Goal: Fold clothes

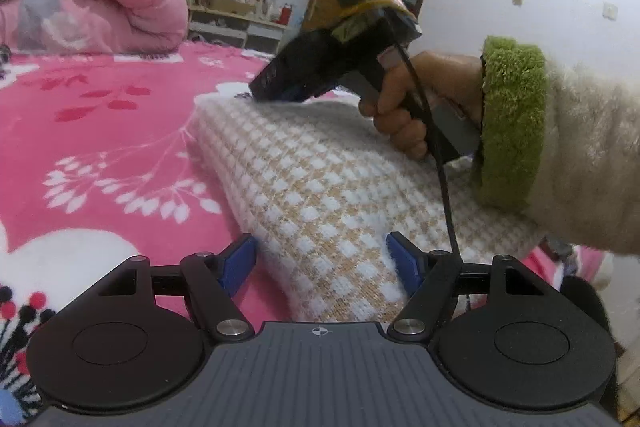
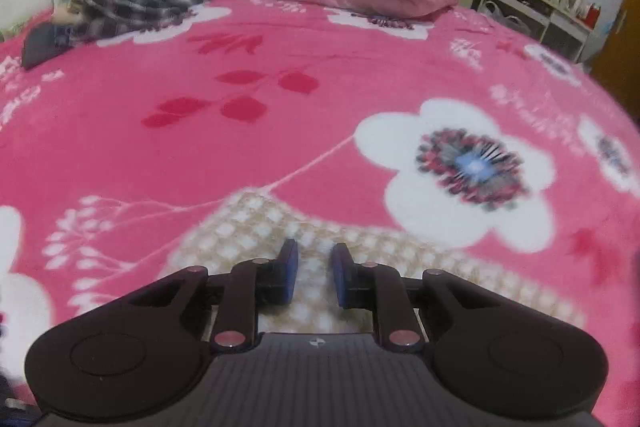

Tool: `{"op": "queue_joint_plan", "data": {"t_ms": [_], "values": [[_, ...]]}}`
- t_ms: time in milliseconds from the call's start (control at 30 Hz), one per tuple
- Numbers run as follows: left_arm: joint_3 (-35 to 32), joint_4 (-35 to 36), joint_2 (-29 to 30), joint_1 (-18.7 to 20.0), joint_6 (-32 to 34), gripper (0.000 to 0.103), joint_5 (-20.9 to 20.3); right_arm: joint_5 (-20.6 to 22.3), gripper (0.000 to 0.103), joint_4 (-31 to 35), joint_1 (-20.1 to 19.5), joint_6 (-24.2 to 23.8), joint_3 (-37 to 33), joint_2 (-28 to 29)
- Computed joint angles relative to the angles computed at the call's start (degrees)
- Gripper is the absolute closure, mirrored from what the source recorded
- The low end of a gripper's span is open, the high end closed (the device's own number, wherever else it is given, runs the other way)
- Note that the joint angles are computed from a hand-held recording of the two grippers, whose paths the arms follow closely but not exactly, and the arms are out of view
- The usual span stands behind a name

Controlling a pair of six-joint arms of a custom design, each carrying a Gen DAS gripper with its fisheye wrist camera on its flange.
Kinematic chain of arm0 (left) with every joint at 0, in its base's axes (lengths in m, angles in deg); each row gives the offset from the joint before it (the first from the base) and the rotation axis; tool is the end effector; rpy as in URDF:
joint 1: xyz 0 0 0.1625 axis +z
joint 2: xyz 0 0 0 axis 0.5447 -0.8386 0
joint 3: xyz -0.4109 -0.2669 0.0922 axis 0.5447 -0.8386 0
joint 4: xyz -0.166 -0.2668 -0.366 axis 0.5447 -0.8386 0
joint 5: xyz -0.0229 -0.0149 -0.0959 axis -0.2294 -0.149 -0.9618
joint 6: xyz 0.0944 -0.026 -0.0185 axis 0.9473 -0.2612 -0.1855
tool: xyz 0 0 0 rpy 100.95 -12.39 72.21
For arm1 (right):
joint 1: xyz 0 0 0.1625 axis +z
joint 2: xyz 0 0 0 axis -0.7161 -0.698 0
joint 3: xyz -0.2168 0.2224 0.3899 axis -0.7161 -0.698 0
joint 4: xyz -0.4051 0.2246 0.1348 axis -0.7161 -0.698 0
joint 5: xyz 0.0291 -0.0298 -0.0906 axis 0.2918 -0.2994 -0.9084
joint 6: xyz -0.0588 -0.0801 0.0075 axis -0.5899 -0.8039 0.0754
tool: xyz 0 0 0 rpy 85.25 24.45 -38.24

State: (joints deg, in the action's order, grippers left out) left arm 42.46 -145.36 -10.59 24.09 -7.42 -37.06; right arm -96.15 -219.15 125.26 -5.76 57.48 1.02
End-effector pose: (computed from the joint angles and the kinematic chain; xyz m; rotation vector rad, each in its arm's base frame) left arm -0.2276 -0.6298 -0.1304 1.1308 2.6492 -1.0558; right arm -0.0426 -0.8079 0.2443 0.7638 -2.2751 0.6683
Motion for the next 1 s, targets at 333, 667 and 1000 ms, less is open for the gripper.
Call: {"op": "queue_joint_plan", "data": {"t_ms": [333,667,1000], "values": [[0.05,0.3,0.18,0.14,0.39,0.03,-0.2,3.04,0.083,3.07,2.36,-1.42,1.6,-2.85],[0.61,-0.34,-0.61,-0.65,1.21,0.026,1.6,6.14,0.083,0.09,0.23,-3.18,3.18,-2.03],[0.84,2.15,-1.54,-2.33,1.83,0.021,5.4,12.04,0.082,2.78,-3.0,-2.32,8.73,-8.14]]}}
